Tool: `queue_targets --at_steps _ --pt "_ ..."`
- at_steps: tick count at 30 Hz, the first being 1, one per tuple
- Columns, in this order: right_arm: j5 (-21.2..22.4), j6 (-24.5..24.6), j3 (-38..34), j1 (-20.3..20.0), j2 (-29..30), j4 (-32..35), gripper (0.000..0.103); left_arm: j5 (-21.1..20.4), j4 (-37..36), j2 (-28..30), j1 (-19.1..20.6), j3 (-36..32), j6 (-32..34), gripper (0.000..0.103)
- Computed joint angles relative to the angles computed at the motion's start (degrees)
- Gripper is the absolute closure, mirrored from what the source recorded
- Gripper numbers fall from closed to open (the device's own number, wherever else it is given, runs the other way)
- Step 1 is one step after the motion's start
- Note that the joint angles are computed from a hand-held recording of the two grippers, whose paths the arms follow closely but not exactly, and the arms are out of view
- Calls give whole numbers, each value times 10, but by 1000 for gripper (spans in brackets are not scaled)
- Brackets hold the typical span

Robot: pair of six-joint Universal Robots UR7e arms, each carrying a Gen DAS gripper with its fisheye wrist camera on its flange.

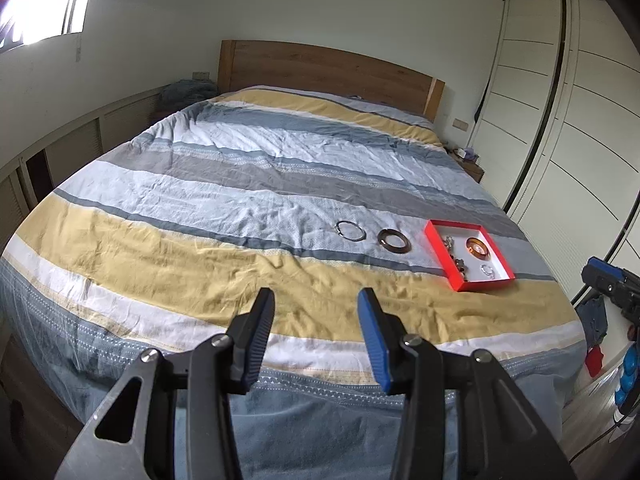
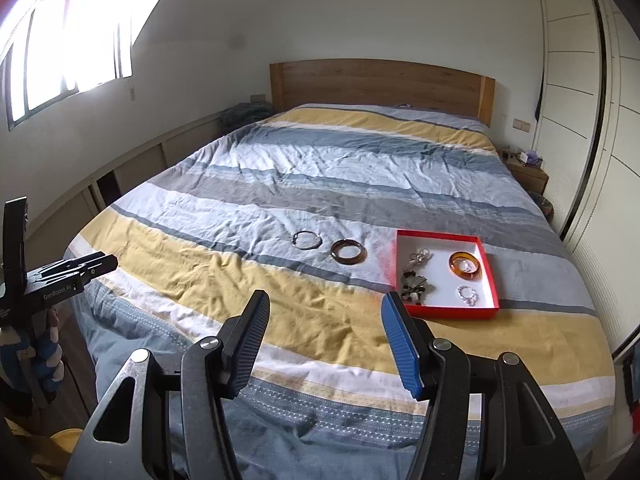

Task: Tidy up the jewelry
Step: 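Withdraw both tools from the box toward the two remaining bangles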

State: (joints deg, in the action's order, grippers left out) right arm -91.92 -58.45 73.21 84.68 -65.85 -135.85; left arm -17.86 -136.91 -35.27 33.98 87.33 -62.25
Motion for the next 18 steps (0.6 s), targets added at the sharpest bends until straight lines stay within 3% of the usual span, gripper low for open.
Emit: queue_targets --at_steps 8,18 --pt "-41 -2 -3 5 36 24 45 -24 9 1 19 4 -20 62" --pt "-88 28 -91 -3 127 69 45 -84 35 25 76 -34 -13 62"
